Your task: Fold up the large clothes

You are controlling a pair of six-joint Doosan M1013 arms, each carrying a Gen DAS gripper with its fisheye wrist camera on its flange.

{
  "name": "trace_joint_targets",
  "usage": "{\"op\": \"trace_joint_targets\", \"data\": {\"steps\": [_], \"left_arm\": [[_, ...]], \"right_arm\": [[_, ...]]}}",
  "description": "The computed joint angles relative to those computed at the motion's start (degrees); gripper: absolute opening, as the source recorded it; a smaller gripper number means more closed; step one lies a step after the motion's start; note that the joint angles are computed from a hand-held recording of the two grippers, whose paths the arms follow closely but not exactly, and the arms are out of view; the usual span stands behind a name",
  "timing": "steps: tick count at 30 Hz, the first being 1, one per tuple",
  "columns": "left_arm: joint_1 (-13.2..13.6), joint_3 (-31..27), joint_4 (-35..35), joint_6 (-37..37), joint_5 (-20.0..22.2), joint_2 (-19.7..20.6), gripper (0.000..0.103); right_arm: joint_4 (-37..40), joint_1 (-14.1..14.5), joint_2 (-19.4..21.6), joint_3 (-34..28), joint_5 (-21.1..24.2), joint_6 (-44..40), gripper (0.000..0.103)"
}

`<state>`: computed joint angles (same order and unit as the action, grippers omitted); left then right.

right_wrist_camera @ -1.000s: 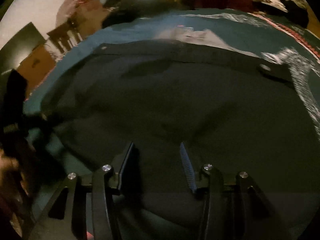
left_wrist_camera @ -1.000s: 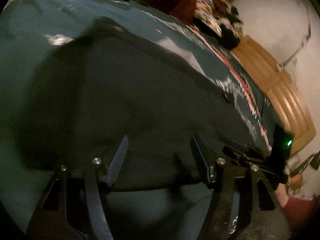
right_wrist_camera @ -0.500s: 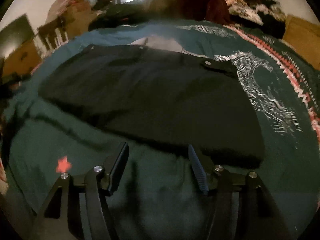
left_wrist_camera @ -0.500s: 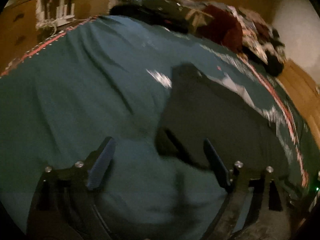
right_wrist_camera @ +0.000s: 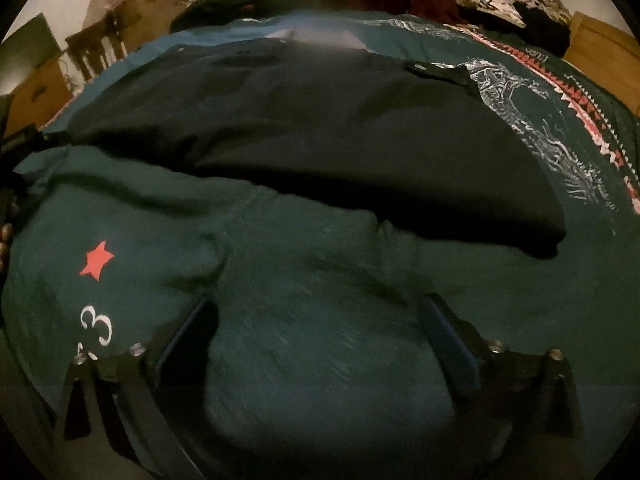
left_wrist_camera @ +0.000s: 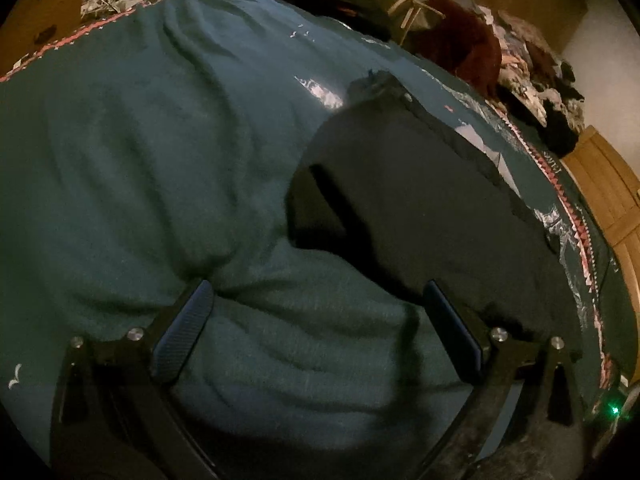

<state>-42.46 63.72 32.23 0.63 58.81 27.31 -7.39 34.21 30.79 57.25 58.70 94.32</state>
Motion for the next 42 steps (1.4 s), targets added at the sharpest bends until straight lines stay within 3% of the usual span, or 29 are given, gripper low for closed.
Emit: {"op": "trace_joint_targets", "data": {"steps": [10, 16, 20, 24, 27, 29, 34, 37, 39, 42], "left_arm": [[-1.16, -0.97, 1.60, 3.49, 2.80, 0.68, 0.103], [-2.61, -6.39, 3.51, 7.61, 10.47, 3.58, 0.103], [-4.14, -9.24, 5.01, 9.89, 10.04, 4.99, 0.103], [-4.89, -13.59, 2.70, 17.22, 7.82, 7.69, 0.103], [-4.26, -16.93, -0.94, 20.66, 11.32, 10.28, 0.103], [-4.04, -16.78, -1.30, 20.45, 10.95, 10.18, 0.103], [-2.74, -7.58, -2.49, 11.81, -1.01, 4.12, 0.103], [-2.27, -3.14, 0.04, 4.24, -5.58, 1.26, 0.102], [-0.86, 1.64, 0.49, -2.06, -13.21, -1.50, 0.102], [1.28, 5.76, -3.43, -5.38, -23.35, -3.43, 0.101]], "right_arm": [[0.66, -0.07, -0.61, 1.27, -2.10, 0.36, 0.103], [-1.08, 0.43, -0.38, -0.07, -0.62, 3.96, 0.103], [-3.27, 0.74, -0.45, -0.08, -1.88, 7.02, 0.103], [-3.94, 0.72, 0.34, -0.76, -0.93, 9.65, 0.103], [-5.51, 0.95, 0.59, -0.52, -1.74, 11.00, 0.103], [-6.62, 1.15, 0.46, 0.15, -2.77, 11.43, 0.103], [-5.63, 0.68, -0.29, 1.98, -5.72, 10.75, 0.103], [-5.43, 0.59, -0.35, 2.14, -6.03, 10.48, 0.103], [-5.41, 0.54, -0.36, 2.24, -6.30, 10.43, 0.103], [-5.40, 0.53, -0.42, 2.46, -6.75, 10.43, 0.103]]}}
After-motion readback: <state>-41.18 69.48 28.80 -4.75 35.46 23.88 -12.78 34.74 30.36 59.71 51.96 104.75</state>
